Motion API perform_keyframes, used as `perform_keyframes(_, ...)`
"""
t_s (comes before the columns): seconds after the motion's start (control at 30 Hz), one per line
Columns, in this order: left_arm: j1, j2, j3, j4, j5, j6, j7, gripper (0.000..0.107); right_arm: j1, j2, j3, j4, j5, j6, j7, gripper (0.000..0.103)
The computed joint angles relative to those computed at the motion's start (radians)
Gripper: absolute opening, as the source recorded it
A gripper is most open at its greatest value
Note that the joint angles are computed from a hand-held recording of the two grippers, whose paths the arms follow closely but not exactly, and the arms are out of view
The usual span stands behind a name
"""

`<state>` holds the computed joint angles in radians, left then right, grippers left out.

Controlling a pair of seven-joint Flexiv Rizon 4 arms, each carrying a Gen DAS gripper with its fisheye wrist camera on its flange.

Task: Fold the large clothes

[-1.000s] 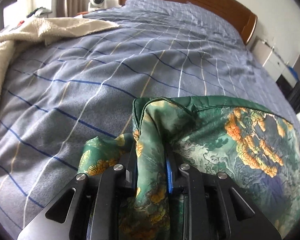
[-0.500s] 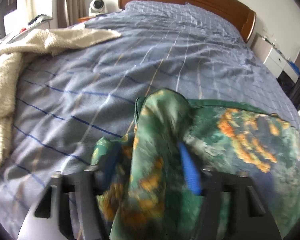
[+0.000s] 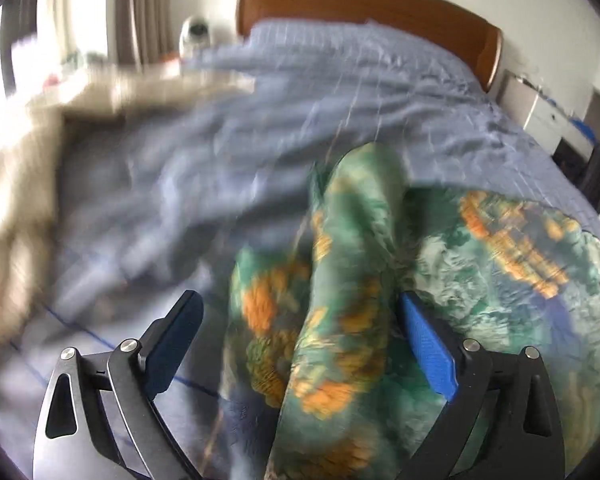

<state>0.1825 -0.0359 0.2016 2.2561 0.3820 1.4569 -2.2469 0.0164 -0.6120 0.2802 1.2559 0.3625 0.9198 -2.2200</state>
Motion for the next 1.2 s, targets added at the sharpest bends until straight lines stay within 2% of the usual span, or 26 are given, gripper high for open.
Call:
perform_keyframes(0.03,0.013,-0.004,-0.009,0.039,-0.088,0.054,0.058,0.097,0.036,-0.017,-0.051,0.021,-0.035,0.027,0.033,0.057)
perform_keyframes(0.07,0.027,0.004,-0.02,0.062,-0.143,0.08,0.08,0.097,0.043,-0.035,-0.075,0.012,-0.005,0.015,0.033,0.057)
perform_keyframes(0.1,0.013,0.015,-0.002,0.055,-0.134,0.06,0.063,0.097,0.026,-0.046,-0.066,-0.002,0.041,0.01,0.026,0.057)
perform_keyframes(0.17,0.014,0.066,-0.003,0.009,-0.007,-0.047,-0.018,0.096,-0.025,-0.065,-0.007,-0.008,0.029,0.043,0.092,0.057)
perform_keyframes(0.2,0.021,0.107,-0.024,-0.022,0.097,-0.112,-0.08,0.095,-0.031,-0.069,-0.002,-0.015,0.031,0.035,0.098,0.057)
perform_keyframes(0.23,0.029,0.138,-0.051,-0.034,0.155,-0.145,-0.109,0.095,-0.034,-0.071,0.001,-0.018,0.029,0.032,0.096,0.057)
perform_keyframes(0.27,0.029,0.161,-0.068,-0.035,0.168,-0.142,-0.1,0.095,-0.034,-0.073,0.002,-0.019,0.025,0.032,0.095,0.057)
perform_keyframes(0.37,-0.03,0.171,-0.101,-0.03,0.037,-0.054,0.071,0.096,-0.035,-0.079,0.004,-0.023,0.018,0.04,0.091,0.057)
perform_keyframes(0.43,-0.094,0.12,-0.116,-0.047,-0.124,-0.001,0.246,0.097,-0.031,-0.083,0.002,-0.019,0.01,0.052,0.089,0.057)
perform_keyframes(0.5,-0.139,0.03,-0.157,-0.111,-0.272,0.02,0.397,0.097,-0.025,-0.075,0.001,0.0,0.002,0.07,0.095,0.057)
perform_keyframes(0.63,-0.184,-0.15,-0.186,-0.298,-0.338,-0.041,0.457,0.097,-0.019,-0.066,-0.001,0.02,-0.017,0.092,0.104,0.057)
perform_keyframes(0.67,-0.198,-0.192,-0.183,-0.344,-0.35,-0.077,0.463,0.097,-0.019,-0.064,0.0,0.024,-0.021,0.094,0.107,0.057)
perform_keyframes(0.7,-0.219,-0.244,-0.168,-0.411,-0.343,-0.151,0.464,0.097,-0.02,-0.064,0.001,0.024,-0.024,0.094,0.108,0.057)
perform_keyframes(0.8,-0.309,-0.3,-0.09,-0.502,-0.234,-0.329,0.405,0.094,-0.023,-0.065,0.005,0.022,-0.028,0.088,0.115,0.057)
perform_keyframes(0.93,-0.353,-0.212,-0.075,-0.402,-0.14,-0.299,0.356,0.094,-0.032,-0.069,0.016,0.021,-0.018,0.091,0.107,0.057)
perform_keyframes(1.03,-0.382,-0.137,-0.078,-0.333,-0.04,-0.312,0.284,0.094,-0.043,-0.076,0.028,0.015,0.0,0.093,0.098,0.057)
perform_keyframes(1.2,-0.416,-0.082,-0.098,-0.298,0.188,-0.329,0.033,0.094,-0.038,-0.076,0.022,0.017,0.0,0.101,0.098,0.057)
